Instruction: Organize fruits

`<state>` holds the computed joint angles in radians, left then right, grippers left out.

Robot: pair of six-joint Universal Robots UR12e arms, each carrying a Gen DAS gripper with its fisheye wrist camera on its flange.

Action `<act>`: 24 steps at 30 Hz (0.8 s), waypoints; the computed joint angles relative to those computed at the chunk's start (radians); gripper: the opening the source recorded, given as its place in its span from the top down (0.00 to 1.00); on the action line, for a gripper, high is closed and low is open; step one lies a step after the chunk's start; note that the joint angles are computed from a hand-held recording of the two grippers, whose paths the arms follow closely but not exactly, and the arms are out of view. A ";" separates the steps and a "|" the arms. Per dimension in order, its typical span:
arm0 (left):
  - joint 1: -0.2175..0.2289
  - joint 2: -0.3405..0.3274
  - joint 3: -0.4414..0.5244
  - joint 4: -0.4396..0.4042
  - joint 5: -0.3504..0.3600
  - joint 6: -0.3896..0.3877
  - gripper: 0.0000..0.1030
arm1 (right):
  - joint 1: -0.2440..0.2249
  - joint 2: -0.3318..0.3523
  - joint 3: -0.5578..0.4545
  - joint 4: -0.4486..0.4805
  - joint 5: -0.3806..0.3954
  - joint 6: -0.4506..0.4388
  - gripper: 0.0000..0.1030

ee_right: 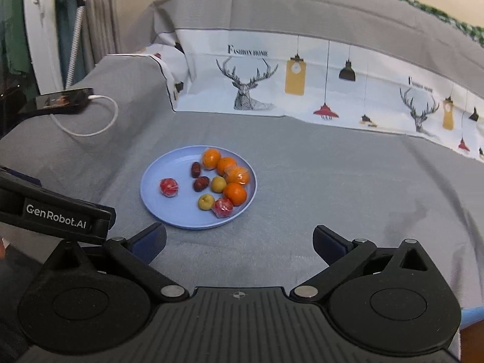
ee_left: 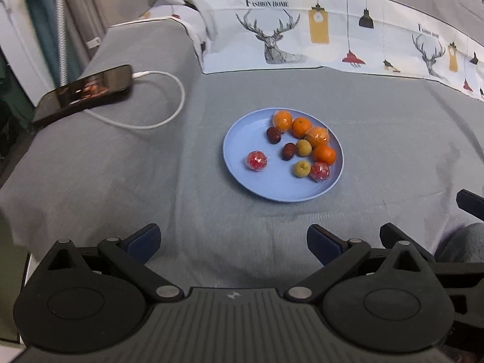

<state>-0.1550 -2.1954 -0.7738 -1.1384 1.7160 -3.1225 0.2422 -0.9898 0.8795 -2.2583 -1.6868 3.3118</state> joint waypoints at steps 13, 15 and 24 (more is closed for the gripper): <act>-0.012 0.092 -0.147 0.143 0.052 0.017 0.00 | 0.019 -0.075 0.112 -0.114 -0.073 -0.041 0.01; -0.013 0.098 -0.156 0.150 0.054 0.017 0.00 | 0.021 -0.082 0.122 -0.125 -0.082 -0.048 0.01; -0.012 0.112 -0.174 0.164 0.060 0.018 0.00 | 0.025 -0.094 0.140 -0.155 -0.083 -0.078 0.01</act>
<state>-0.1670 -2.0834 -0.9476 -0.9746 1.7758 -3.1044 0.2675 -1.0840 1.0195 -2.4134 -1.7696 3.2335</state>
